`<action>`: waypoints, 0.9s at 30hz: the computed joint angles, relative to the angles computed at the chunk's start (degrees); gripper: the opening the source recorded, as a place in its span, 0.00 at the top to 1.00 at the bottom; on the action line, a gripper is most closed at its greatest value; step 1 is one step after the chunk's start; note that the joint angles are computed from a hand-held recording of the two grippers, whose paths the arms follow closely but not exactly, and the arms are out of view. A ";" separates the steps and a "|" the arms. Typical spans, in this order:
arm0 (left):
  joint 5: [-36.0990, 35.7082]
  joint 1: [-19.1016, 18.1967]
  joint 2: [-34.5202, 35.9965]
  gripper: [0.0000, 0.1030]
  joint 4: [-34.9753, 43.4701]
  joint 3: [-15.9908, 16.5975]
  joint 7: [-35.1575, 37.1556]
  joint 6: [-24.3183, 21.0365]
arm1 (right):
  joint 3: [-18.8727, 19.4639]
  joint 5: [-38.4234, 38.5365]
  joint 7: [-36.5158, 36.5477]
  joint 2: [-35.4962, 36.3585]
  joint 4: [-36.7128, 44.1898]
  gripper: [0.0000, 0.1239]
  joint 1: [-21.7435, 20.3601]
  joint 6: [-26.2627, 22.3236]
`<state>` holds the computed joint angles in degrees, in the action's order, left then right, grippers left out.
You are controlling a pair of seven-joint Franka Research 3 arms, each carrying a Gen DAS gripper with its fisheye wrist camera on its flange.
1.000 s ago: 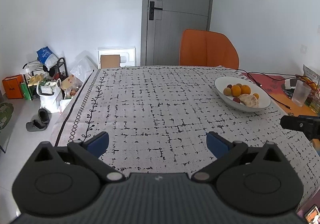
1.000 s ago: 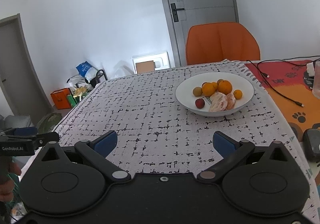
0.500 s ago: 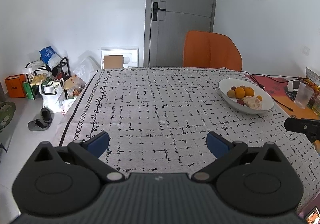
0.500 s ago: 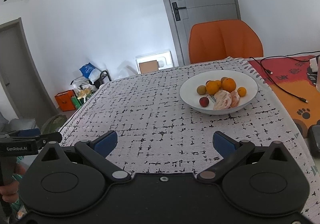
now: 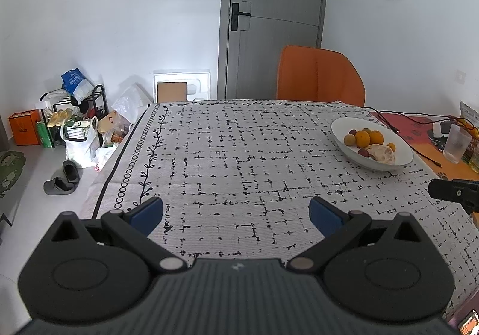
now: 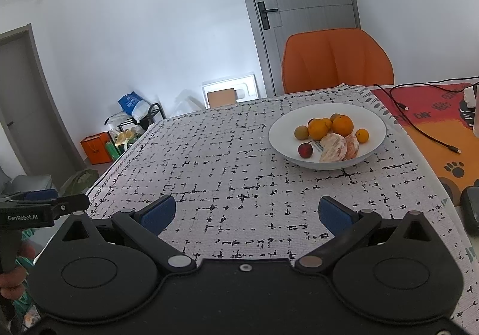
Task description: Organize fruits
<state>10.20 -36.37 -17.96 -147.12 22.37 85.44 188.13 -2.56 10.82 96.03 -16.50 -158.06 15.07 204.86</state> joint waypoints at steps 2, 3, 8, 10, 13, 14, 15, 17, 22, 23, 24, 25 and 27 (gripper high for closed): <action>0.01 0.41 0.04 0.00 -0.07 -0.39 -0.23 0.25 | -0.59 -0.73 0.37 -0.01 -0.07 0.17 0.36 0.09; 0.11 0.36 0.04 0.00 -0.10 -0.30 -0.35 0.34 | -0.28 -0.48 0.27 -0.03 -0.07 0.17 0.16 0.05; 0.71 -0.27 0.06 0.00 -0.04 0.39 -0.66 0.26 | 0.64 0.61 -0.69 0.03 0.01 0.17 -0.50 -0.14; 0.73 -1.01 -0.08 0.00 0.01 1.15 -0.50 0.09 | 0.15 0.16 -0.42 0.08 0.00 0.17 -0.15 -0.03; 0.50 -1.70 -0.13 0.00 0.03 1.74 -0.20 0.07 | 0.64 0.64 -0.79 0.35 0.16 0.17 -0.51 -0.20; 0.37 -1.76 -0.08 0.00 0.06 1.72 -0.20 0.04 | 0.85 0.89 -0.93 0.39 0.18 0.17 -0.60 -0.26; 0.27 -2.02 -0.13 0.00 0.04 1.95 -0.12 0.02 | 1.07 1.17 -1.10 0.47 0.23 0.17 -0.73 -0.32; 0.12 -2.35 -0.09 0.00 0.09 2.19 0.16 -0.15 | 1.25 1.46 -1.37 0.63 0.27 0.17 -0.82 -0.24; -0.43 -2.59 -0.11 0.00 -0.15 2.05 0.93 0.34 | 2.63 3.40 -3.05 1.22 0.63 0.17 -1.70 -0.39; -0.23 -2.52 -0.08 0.00 -0.26 2.02 0.88 0.72 | 2.69 3.52 -3.30 1.30 0.63 0.17 -1.69 -0.38; 0.06 -2.18 -0.02 0.00 -0.36 1.72 0.61 1.02 | 2.91 3.82 -3.66 1.39 0.67 0.17 -1.79 -0.41; 0.38 -1.94 0.03 0.00 -0.36 1.57 0.20 1.08 | 2.95 3.96 -3.87 1.55 0.75 0.17 -1.78 -0.39; 0.90 -2.67 0.13 0.00 -0.19 2.42 -0.48 0.91 | 2.84 4.11 -4.04 1.74 0.86 0.17 -1.67 -0.51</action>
<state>11.10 -39.04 -17.82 -147.31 24.79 84.96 189.04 0.28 14.93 91.98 -14.76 -157.20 13.40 204.35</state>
